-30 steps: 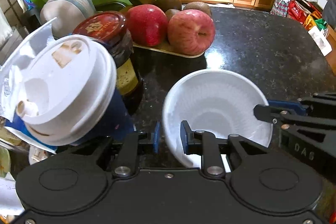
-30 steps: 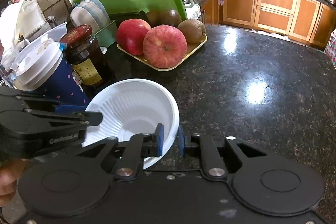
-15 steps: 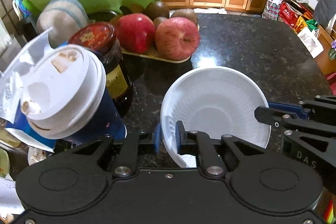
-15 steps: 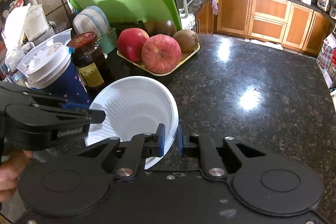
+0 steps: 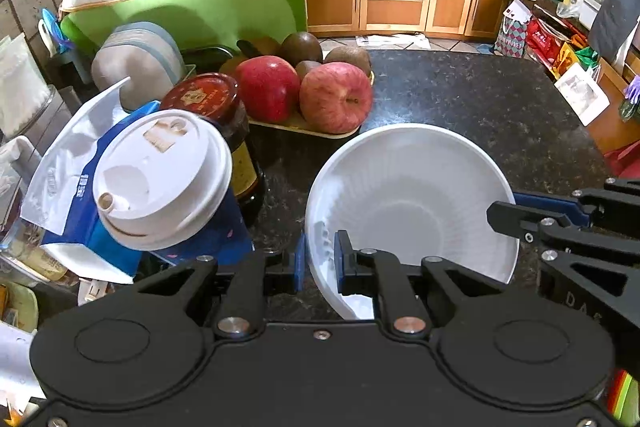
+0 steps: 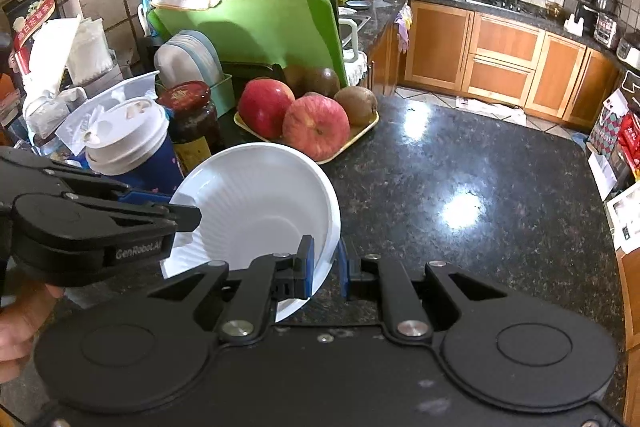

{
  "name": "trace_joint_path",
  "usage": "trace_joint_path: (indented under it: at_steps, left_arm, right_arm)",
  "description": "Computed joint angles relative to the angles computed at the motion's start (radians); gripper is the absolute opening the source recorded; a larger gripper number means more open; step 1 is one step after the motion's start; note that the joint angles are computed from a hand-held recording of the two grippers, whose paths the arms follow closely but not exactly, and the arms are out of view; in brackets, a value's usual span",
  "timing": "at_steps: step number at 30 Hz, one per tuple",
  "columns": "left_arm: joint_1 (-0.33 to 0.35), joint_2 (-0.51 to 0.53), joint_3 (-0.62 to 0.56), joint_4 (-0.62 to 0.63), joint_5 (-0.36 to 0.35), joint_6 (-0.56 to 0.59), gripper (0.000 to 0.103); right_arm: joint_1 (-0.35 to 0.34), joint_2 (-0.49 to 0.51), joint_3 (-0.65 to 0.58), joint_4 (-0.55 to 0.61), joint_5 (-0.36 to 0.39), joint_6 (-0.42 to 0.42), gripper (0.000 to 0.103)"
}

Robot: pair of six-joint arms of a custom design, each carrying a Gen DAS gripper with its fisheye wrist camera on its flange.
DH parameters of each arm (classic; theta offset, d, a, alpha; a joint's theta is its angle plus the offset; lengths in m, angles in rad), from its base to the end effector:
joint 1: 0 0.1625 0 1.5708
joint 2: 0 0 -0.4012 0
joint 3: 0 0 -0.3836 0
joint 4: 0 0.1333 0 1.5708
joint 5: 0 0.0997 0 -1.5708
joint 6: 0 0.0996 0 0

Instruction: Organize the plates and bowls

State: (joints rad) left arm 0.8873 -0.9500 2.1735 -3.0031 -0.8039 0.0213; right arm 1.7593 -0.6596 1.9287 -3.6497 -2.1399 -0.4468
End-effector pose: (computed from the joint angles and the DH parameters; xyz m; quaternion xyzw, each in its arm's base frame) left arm -0.1439 -0.4972 0.0786 0.2818 0.8791 -0.2124 0.3205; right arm 0.1833 -0.5357 0.0564 0.1705 -0.8726 0.3417 0.3046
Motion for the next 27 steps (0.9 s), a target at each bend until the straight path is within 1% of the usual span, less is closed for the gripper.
trace_joint_path:
  at_steps: [3,12,19,27]
  left_arm:
    - [0.003,0.001,-0.003,-0.005,0.002,0.012,0.019]
    - [0.034,-0.021,-0.010,-0.014,-0.023,0.057,0.019]
    - [0.066,-0.062,0.008,-0.027,-0.063,0.113,0.019]
    - [0.091,-0.118,0.030,-0.019,-0.102,0.173,0.019]
  right_arm:
    - [0.008,0.007,-0.013,0.001,-0.007,-0.009,0.015]
    - [0.029,0.034,-0.070,0.057,-0.040,0.018,0.015]
    - [0.064,0.074,-0.102,0.073,-0.097,0.053,0.015]
    - [0.119,0.118,-0.132,0.049,-0.169,0.079,0.015]
